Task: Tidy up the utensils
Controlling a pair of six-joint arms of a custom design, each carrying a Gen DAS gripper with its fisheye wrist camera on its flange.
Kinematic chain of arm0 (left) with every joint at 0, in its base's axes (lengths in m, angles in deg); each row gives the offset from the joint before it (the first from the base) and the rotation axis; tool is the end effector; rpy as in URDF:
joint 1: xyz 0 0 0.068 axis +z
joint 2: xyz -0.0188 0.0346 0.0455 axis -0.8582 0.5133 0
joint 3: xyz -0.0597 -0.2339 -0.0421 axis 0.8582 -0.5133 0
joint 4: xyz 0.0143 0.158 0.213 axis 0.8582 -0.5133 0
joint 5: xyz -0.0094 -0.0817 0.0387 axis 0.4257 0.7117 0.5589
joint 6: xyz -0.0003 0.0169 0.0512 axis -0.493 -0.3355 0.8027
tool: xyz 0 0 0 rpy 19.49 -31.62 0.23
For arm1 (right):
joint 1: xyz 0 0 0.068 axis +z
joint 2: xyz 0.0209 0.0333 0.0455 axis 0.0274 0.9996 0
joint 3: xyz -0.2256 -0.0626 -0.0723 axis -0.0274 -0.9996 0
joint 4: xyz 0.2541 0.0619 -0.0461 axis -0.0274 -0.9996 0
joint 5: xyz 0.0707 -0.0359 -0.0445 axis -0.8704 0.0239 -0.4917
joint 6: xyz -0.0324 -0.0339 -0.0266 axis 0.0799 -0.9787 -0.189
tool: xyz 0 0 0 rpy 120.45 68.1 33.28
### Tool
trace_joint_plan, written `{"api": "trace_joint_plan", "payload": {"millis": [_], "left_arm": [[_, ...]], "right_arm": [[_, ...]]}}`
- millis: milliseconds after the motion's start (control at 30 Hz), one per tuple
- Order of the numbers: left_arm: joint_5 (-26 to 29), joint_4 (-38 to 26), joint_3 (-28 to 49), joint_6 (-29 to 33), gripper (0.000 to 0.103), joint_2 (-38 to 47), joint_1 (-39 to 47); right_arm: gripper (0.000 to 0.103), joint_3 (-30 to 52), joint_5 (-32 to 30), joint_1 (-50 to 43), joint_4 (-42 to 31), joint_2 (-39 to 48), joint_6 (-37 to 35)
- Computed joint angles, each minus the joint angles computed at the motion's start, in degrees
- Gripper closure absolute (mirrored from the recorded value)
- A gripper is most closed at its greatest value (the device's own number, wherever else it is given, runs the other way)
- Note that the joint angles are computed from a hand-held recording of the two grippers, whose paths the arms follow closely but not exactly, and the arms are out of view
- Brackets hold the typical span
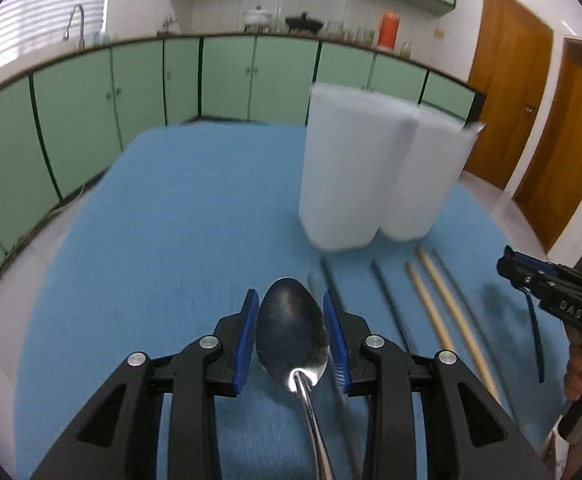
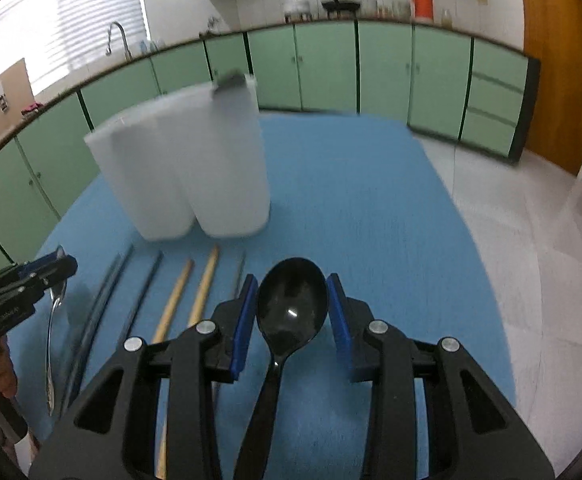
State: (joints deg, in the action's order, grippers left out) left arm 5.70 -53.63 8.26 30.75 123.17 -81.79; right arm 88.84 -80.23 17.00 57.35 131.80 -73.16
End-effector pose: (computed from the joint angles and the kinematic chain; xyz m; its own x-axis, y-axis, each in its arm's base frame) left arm 0.2994 -0.1191 0.0343 -0.7025 -0.0394 -0.7106 0.0650 0.9907 -0.1192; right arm 0.3315 0.0932 0.0439 -0.7222 -0.0927 -0.6854 -0.2249 0.9686 0.1059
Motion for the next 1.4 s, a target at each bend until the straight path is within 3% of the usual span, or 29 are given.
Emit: {"api": "trace_joint_plan", "payload": {"millis": [233,500,600,700,800,1033,1167,1400], "left_arm": [[0.13,-2.44,3.11,0.07,0.07,3.22,0.39],[0.8,-4.3,3.56,0.17,0.069,3.35,1.27],[0.78,-5.56,3.51,-0.6,0.061,2.52,1.5],[1.07,-6.97,3.38,-1.23,0.057,1.46,2.15],[1.69,-11.06,4.71,-2.37,0.057,0.65,2.8],[2.95,-21.43,10.93,-3.68,0.058,2.28,3.0],[2.84,-23.01,12.43,-3.3,0.069,3.13,2.83],[3.1,-22.29,11.93,-2.39,0.069,2.19,1.72]], "right_arm": [[0.069,2.05,0.44,0.4,-0.65,4.24,0.64],[0.066,3.25,1.05,0.63,-4.24,3.25,-0.38],[0.056,4.18,1.63,0.82,-6.82,2.2,-0.18],[0.055,5.12,1.5,0.48,-9.36,1.41,-0.43],[0.055,9.44,0.9,0.46,-15.94,2.59,0.34],[0.068,18.49,0.83,0.52,-26.09,6.72,0.38],[0.069,20.51,1.17,0.69,-27.91,8.06,0.24],[0.071,19.86,0.08,0.73,-26.81,7.14,-0.59]]}}
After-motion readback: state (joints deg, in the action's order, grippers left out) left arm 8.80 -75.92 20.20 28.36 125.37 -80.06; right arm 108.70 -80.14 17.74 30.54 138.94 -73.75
